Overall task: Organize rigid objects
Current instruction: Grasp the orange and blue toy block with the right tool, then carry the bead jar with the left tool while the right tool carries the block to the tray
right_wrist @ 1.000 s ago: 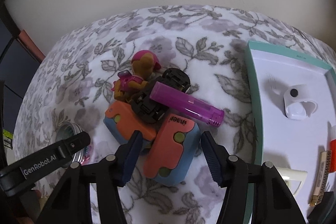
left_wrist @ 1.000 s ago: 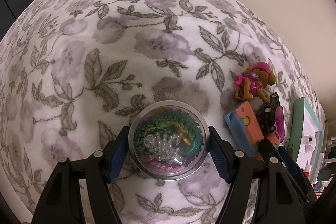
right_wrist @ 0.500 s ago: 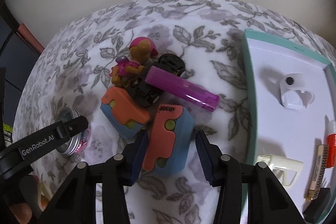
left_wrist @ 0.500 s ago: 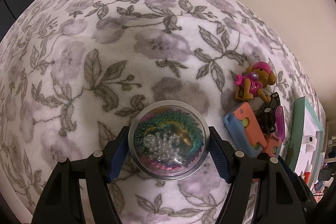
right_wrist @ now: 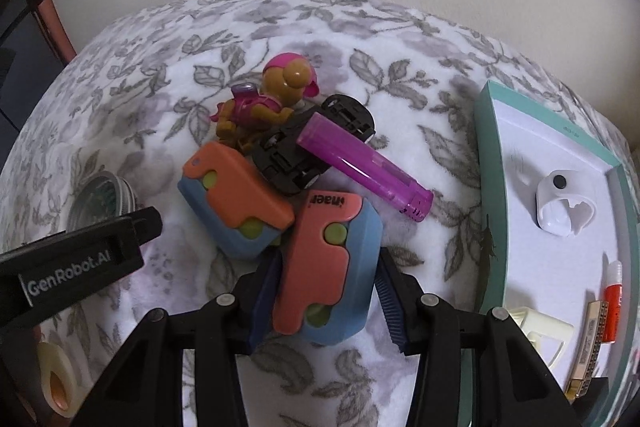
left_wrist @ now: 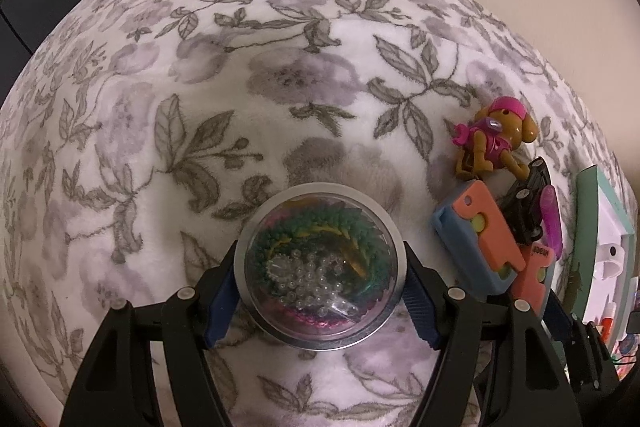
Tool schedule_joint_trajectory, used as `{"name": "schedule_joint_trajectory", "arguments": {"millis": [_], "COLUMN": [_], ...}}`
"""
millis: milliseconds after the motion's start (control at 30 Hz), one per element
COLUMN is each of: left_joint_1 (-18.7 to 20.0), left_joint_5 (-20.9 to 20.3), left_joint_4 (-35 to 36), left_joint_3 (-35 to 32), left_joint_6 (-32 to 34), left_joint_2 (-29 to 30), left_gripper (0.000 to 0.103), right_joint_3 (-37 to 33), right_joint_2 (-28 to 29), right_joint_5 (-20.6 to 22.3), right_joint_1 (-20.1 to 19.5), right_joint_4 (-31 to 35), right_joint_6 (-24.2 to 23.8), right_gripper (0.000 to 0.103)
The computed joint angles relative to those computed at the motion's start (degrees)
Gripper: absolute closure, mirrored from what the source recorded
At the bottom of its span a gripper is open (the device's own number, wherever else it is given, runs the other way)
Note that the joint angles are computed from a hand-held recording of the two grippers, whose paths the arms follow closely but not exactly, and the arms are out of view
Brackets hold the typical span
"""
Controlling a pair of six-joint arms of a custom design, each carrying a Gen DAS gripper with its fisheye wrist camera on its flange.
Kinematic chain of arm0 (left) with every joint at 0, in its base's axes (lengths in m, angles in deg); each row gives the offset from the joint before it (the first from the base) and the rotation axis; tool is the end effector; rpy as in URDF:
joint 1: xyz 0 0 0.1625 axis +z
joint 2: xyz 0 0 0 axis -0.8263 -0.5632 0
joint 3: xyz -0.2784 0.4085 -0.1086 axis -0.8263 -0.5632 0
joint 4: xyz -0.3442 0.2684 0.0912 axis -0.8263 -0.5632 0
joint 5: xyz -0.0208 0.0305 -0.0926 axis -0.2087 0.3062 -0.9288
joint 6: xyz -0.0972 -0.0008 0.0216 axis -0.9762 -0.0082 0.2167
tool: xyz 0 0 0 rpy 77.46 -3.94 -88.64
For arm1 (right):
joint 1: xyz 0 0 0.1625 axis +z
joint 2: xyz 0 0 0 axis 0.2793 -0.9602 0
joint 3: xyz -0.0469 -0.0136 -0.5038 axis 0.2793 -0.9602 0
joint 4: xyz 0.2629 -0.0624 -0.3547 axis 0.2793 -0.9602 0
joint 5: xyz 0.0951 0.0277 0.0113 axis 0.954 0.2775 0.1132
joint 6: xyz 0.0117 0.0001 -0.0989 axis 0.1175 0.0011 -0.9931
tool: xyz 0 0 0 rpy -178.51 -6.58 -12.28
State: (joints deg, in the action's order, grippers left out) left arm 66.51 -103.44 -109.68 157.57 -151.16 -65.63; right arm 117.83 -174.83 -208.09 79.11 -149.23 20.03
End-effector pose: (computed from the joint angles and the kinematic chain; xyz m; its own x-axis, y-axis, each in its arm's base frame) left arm -0.3337 -0.2378 0.0140 -0.5569 -0.7011 -0.4454 -0.3055 0.6715 -0.6751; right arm 0.1101 -0.2802 0.2308 -0.5984 -0.5579 0.5750 -0.6494 0.7581 0.0598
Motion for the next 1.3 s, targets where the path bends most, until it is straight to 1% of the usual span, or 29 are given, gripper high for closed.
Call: {"name": "schedule_joint_trajectory", "arguments": {"millis": [133, 267, 433, 533, 633, 667, 700, 767, 867, 933, 1033, 1100, 1300], "left_joint_1": [-0.34, -0.65, -1.50, -2.26, -3.42, -3.91, -4.16, -4.43, -4.41, -4.54, -5.00, -5.09, -5.62], "left_joint_5": [0.54, 1.26, 2.25, 3.26, 5.03, 6.07, 6.84, 8.24, 9.85, 10.26, 11.02, 11.56, 13.02], "left_joint_4": [-1.63, -2.55, -2.37, -1.06, 1.67, 2.88, 3.62, 4.98, 6.58, 6.92, 8.18, 8.79, 8.77], "left_joint_3": [0.65, 1.48, 1.80, 1.61, 0.83, 0.30, -0.13, -1.28, -2.89, -3.27, -4.19, -4.73, -5.60], "left_joint_6": [-1.28, -2.02, -3.05, -4.31, -5.73, -6.02, -5.96, -5.47, -4.26, -4.08, -4.54, -4.09, -3.42], "left_joint_2": [-0.41, -1.07, -2.18, -3.24, -4.67, -5.16, -5.42, -5.57, -5.41, -5.49, -5.40, -5.29, -5.11], "left_gripper": [0.030, 0.030, 0.030, 0.030, 0.031, 0.031, 0.031, 0.030, 0.030, 0.030, 0.030, 0.030, 0.030], "right_joint_3": [-0.18, -0.73, -1.97, -3.37, -4.77, -5.39, -5.84, -6.78, -7.76, -7.76, -8.19, -8.52, -9.97], "right_joint_2": [-0.48, -1.88, -4.25, -6.77, -9.48, -10.56, -11.20, -12.42, -13.15, -13.27, -14.21, -15.51, -17.94], "right_joint_5": [-0.06, 0.39, 1.82, 3.83, 5.80, 6.60, 7.09, 7.84, 8.80, 8.82, 10.14, 11.88, 13.58], "right_joint_1": [0.17, -0.04, -0.60, -1.26, -1.47, -1.53, -1.59, -1.70, -2.93, -3.68, -4.72, -4.96, -4.45], "right_joint_4": [1.26, 4.33, 9.18, 13.97, 18.07, 19.54, 20.50, 22.64, 25.22, 25.36, 26.58, 27.32, 28.78], "right_joint_6": [-0.03, 0.19, 1.19, 3.02, 4.14, 4.66, 4.99, 5.46, 6.10, 5.94, 5.70, 5.55, 5.63], "right_gripper": [0.055, 0.055, 0.056, 0.058, 0.066, 0.077, 0.081, 0.081, 0.081, 0.081, 0.081, 0.081, 0.081]}}
